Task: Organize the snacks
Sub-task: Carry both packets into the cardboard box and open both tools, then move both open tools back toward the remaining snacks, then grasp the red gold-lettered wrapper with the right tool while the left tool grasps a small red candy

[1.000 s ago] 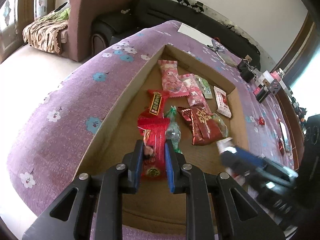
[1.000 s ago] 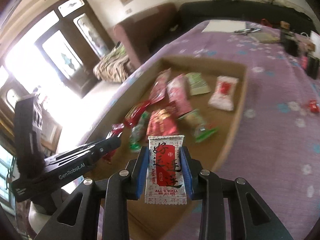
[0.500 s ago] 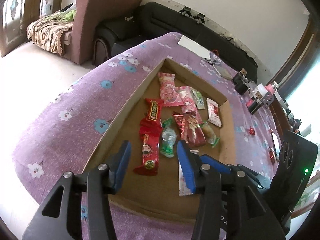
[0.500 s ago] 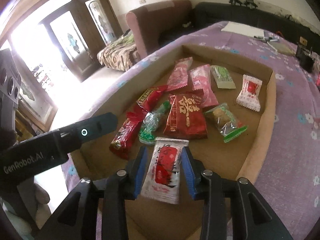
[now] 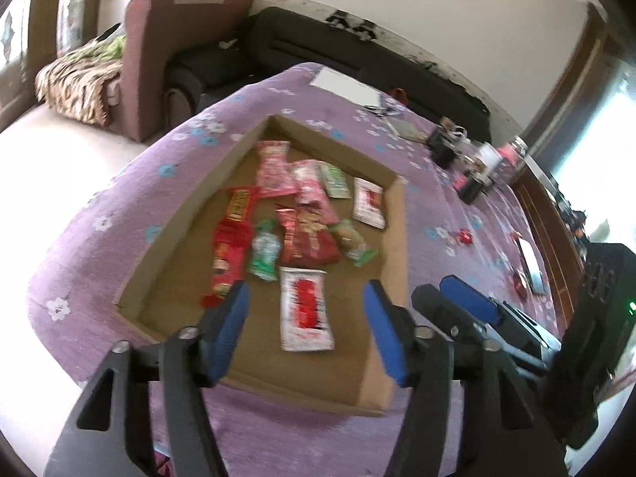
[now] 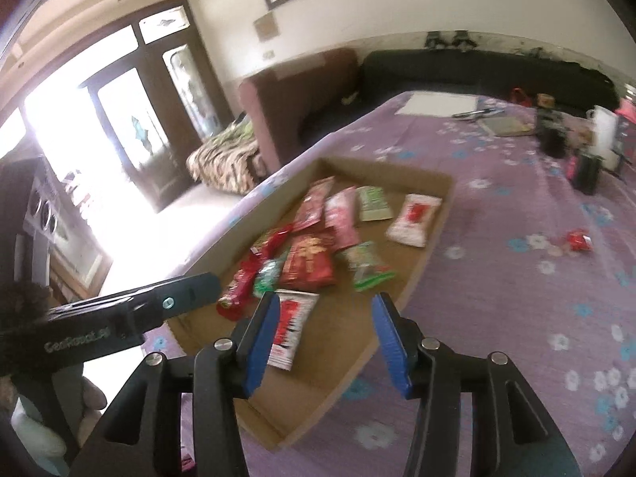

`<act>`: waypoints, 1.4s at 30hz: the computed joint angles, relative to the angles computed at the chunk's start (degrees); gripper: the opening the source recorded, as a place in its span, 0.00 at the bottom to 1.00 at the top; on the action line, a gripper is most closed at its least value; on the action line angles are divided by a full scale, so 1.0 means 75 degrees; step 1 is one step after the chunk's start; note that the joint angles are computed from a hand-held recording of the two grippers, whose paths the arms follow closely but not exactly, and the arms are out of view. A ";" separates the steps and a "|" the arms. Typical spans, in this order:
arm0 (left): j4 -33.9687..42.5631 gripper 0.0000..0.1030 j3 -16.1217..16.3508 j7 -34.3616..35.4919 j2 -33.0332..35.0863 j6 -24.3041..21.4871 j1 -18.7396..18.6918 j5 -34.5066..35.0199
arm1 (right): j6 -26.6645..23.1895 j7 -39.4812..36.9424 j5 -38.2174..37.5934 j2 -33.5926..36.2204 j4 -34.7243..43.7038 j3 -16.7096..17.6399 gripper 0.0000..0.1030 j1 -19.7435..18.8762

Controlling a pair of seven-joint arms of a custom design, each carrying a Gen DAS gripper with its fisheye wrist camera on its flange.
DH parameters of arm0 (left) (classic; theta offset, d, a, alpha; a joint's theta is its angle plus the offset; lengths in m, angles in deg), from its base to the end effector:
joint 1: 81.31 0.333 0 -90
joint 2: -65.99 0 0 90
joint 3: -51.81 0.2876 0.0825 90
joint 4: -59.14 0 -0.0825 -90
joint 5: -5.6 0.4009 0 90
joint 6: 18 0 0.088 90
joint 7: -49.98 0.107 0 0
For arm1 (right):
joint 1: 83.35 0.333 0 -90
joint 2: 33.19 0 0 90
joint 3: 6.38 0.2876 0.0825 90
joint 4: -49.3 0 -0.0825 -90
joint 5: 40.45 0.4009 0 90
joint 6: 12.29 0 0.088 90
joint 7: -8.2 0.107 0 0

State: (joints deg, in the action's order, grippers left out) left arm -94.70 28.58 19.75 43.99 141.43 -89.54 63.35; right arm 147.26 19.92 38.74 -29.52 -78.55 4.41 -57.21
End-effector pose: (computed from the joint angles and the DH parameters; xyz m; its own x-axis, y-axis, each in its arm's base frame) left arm 0.3589 -0.2515 0.3368 0.4667 -0.8133 0.3475 -0.5641 -0.5763 -0.5913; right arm 0.4738 0.3005 0.3303 0.7527 -0.6055 -0.2583 -0.5776 -0.4192 -0.7005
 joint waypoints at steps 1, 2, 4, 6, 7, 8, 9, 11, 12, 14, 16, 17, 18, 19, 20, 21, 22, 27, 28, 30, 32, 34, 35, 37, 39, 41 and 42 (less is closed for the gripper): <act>0.0114 0.59 -0.0050 0.0060 0.0075 -0.0018 -0.0026 0.0035 | -0.0008 -0.0043 0.0088 -0.0048 -0.0052 -0.0048 0.50 -0.0057; 0.0232 0.59 -0.0079 0.0105 0.0172 0.0010 -0.0055 0.0081 | -0.0007 -0.0061 0.0156 -0.0096 -0.0112 -0.0106 0.50 -0.0119; 0.0417 0.59 -0.0119 0.0106 0.0340 0.0094 -0.0108 0.0194 | 0.0011 -0.0019 0.0232 -0.0153 -0.0209 -0.0221 0.50 -0.0241; 0.0675 0.61 -0.0173 0.0014 0.0618 0.0284 -0.0104 0.0541 | -0.0002 0.0081 0.0249 -0.0203 -0.0301 -0.0352 0.50 -0.0395; 0.0835 0.64 -0.0144 0.0039 0.0828 0.0424 -0.0128 0.0680 | 0.0029 0.0089 0.0291 -0.0229 -0.0357 -0.0435 0.50 -0.0497; 0.0976 0.65 -0.0110 0.0021 0.1012 0.0543 -0.0167 0.0804 | 0.0066 0.0085 0.0322 -0.0252 -0.0403 -0.0488 0.50 -0.0574; 0.1096 0.65 -0.0045 0.0048 0.1180 0.0659 -0.0218 0.0888 | 0.0101 0.0081 0.0351 -0.0271 -0.0448 -0.0553 0.50 -0.0664; 0.1349 0.65 0.0126 0.0236 0.1557 0.0975 -0.0352 0.0934 | 0.0180 0.0111 0.0362 -0.0291 -0.0549 -0.0712 0.50 -0.0887; 0.1433 0.65 0.0195 0.0267 0.1684 0.1094 -0.0410 0.0976 | 0.0220 0.0142 0.0341 -0.0281 -0.0572 -0.0781 0.50 -0.0995; 0.1611 0.64 0.0309 0.0426 0.1930 0.1223 -0.0560 0.0930 | 0.0375 0.0210 0.0305 -0.0175 -0.0544 -0.0943 0.50 -0.1256; 0.1766 0.64 0.0413 0.0605 0.2140 0.1301 -0.0699 0.0869 | 0.0530 0.0361 0.0222 -0.0026 -0.0466 -0.1069 0.51 -0.1521; 0.1852 0.64 0.0461 0.0703 0.2263 0.1340 -0.0767 0.0830 | 0.0607 0.0532 0.0127 0.0075 -0.0402 -0.1157 0.51 -0.1688; 0.1913 0.64 0.0508 0.0740 0.2350 0.1363 -0.0826 0.0828 | 0.0643 0.0671 0.0056 0.0144 -0.0355 -0.1205 0.51 -0.1836; 0.1951 0.64 0.0556 0.0740 0.2416 0.1404 -0.0877 0.0855 | 0.0684 0.0878 -0.0045 0.0232 -0.0283 -0.1280 0.51 -0.2009; 0.2040 0.64 0.0607 0.0783 0.2552 0.1477 -0.0923 0.0861 | 0.0723 0.1039 -0.0126 0.0313 -0.0204 -0.1319 0.51 -0.2157; 0.2088 0.64 0.0659 0.0794 0.2636 0.1528 -0.0976 0.0863 | 0.0792 0.1182 -0.0194 0.0408 -0.0112 -0.1347 0.51 -0.2297; 0.2159 0.64 0.0715 0.0851 0.2760 0.1610 -0.1025 0.0830 | 0.0859 0.1333 -0.0280 0.0495 -0.0022 -0.1363 0.51 -0.2424; 0.2369 0.64 0.0943 0.1124 0.3098 0.1786 -0.1303 0.0676 | 0.0892 0.1968 -0.0708 0.0932 0.0493 -0.1277 0.51 -0.2915; 0.2392 0.64 0.0979 0.1174 0.3135 0.1817 -0.1350 0.0647 | 0.0859 0.2094 -0.0846 0.1058 0.0646 -0.1245 0.51 -0.2970; 0.2425 0.64 0.1025 0.1330 0.3175 0.1794 -0.1442 0.0525 | 0.0859 0.2281 -0.1106 0.1298 0.0926 -0.1156 0.51 -0.3057; 0.2447 0.64 0.1065 0.1424 0.3207 0.1777 -0.1510 0.0439 | 0.0942 0.2591 -0.1463 0.1598 0.1271 -0.1039 0.51 -0.3065; 0.2467 0.64 0.1081 0.1664 0.3236 0.1690 -0.1559 0.0198 | 0.1041 0.3094 -0.1911 0.1980 0.1710 -0.0941 0.51 -0.3036; 0.2476 0.64 0.1087 0.1765 0.3248 0.1653 -0.1582 0.0090 | 0.1058 0.3265 -0.2073 0.2135 0.1893 -0.0874 0.51 -0.3061; 0.2508 0.64 0.1099 0.2032 0.3288 0.1574 -0.1615 -0.0182 | 0.1119 0.3738 -0.2557 0.2459 0.2273 -0.0812 0.51 -0.3029; 0.2519 0.64 0.1099 0.2330 0.3286 0.1453 -0.1645 -0.0479 | 0.1114 0.4364 -0.3191 0.2829 0.2687 -0.0870 0.51 -0.2922; 0.2543 0.64 0.1100 0.2599 0.3277 0.1311 -0.1663 -0.0734 | 0.1078 0.5066 -0.3845 0.3171 0.3047 -0.1020 0.51 -0.2775; 0.2577 0.64 0.1103 0.2730 0.3284 0.1219 -0.1667 -0.0834 | 0.1118 0.5334 -0.4097 0.3292 0.3152 -0.1065 0.51 -0.2729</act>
State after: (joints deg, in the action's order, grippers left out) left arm -75.37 36.85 40.23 68.62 150.57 -102.05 57.09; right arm 155.64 59.92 8.01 -4.83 -54.91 -3.58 -77.68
